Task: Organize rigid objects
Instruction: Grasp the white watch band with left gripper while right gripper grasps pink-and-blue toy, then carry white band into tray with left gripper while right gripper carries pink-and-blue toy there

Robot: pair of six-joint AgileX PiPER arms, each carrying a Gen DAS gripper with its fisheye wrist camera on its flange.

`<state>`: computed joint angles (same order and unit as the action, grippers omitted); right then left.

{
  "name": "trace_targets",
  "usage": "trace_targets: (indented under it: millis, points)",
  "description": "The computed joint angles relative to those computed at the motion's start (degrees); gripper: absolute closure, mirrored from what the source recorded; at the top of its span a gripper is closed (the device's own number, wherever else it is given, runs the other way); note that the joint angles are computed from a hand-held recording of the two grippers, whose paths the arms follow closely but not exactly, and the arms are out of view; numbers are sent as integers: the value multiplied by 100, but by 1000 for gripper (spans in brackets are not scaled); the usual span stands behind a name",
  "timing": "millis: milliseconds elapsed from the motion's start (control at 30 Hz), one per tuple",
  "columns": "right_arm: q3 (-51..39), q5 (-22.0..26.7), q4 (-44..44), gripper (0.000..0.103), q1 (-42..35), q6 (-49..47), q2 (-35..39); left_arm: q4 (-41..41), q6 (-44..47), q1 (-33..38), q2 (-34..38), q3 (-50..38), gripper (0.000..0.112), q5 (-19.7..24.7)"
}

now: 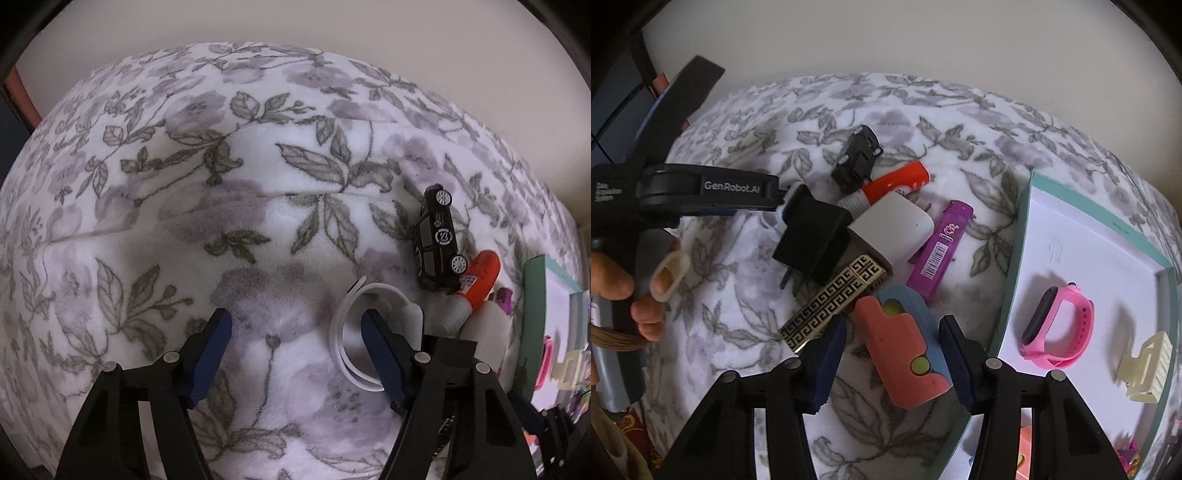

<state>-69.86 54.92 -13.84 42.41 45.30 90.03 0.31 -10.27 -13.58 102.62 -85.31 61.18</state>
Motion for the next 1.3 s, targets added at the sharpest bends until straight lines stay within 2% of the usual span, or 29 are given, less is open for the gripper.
trace_targets:
  millis: [167, 433, 600, 667, 833, 933, 1033, 1300]
  points:
    - [-58, 93, 57, 48, -57, -63, 141, 479, -261, -358, 139, -99, 42, -1]
    - [-178, 194, 37, 49, -33, -108, 358, 527, -310, -590, 239, -170, 58, -139]
    - [-259, 252, 3, 49, -15, -57, 430, 639, -419, -732, 208, -102, 61, -255]
    - [-283, 272, -25, 49, 7, 15, 447, 608, -390, -762, 238, -124, 67, -284]
    - [-311, 380, -203, 52, 154, 344, 466, 511, -346, -861, 260, -171, 91, -289]
    - [-302, 407, -230, 54, 192, 477, 437, 426, -319, -872, 237, -152, 98, -303]
    - [-262, 397, -207, 54, 217, 548, 377, 276, -278, -793, 211, -165, 103, -284]
    - [-156, 430, -178, 55, 336, 816, 199, -244, -24, -568, 139, -147, 106, -278]
